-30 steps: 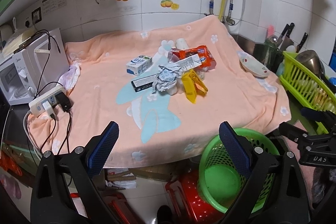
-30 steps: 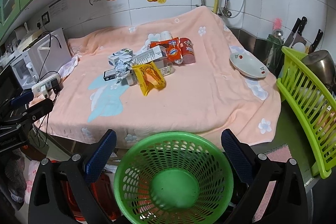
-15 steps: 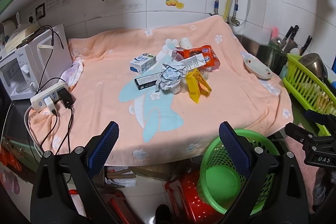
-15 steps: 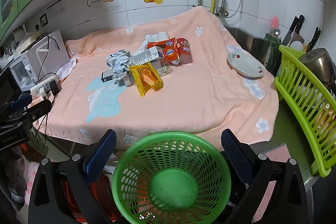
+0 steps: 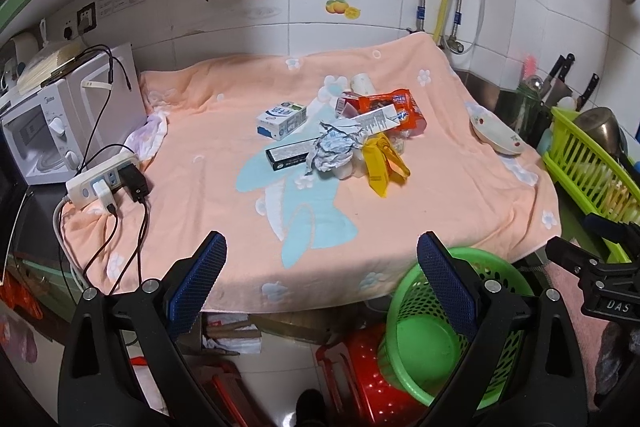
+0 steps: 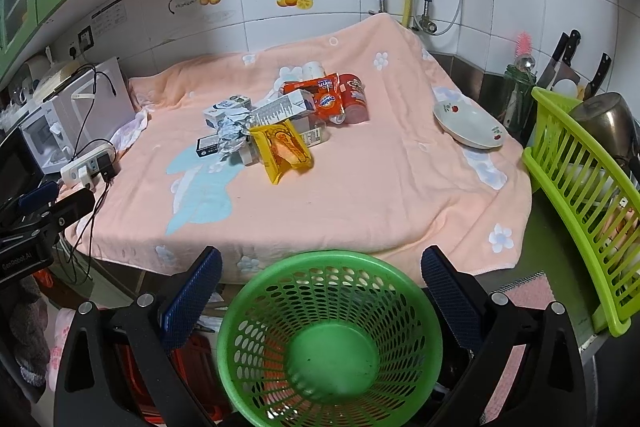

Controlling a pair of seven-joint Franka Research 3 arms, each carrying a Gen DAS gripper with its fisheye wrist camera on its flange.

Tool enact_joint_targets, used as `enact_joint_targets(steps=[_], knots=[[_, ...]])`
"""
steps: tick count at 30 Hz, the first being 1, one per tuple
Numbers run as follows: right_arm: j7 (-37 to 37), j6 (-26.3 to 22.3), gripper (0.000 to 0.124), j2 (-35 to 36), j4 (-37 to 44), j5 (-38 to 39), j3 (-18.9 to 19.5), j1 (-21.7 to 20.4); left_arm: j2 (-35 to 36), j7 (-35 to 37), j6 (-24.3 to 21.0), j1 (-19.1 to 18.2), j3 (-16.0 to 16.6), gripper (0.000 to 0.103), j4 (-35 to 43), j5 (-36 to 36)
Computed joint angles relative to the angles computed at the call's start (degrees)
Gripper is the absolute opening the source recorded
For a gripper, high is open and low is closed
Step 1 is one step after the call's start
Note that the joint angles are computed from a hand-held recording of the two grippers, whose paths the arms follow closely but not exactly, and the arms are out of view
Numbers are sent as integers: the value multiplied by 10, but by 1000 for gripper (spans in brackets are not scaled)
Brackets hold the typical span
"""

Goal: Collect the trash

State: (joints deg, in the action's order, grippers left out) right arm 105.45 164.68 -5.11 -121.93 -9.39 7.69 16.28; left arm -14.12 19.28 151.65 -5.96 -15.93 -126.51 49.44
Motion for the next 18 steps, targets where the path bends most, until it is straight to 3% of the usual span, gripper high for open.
enact_joint_targets(steps=[18], knots=[[13,-2,97,1,2,-11,3,2,-6,0,1,3,-1,95,-5,-1]])
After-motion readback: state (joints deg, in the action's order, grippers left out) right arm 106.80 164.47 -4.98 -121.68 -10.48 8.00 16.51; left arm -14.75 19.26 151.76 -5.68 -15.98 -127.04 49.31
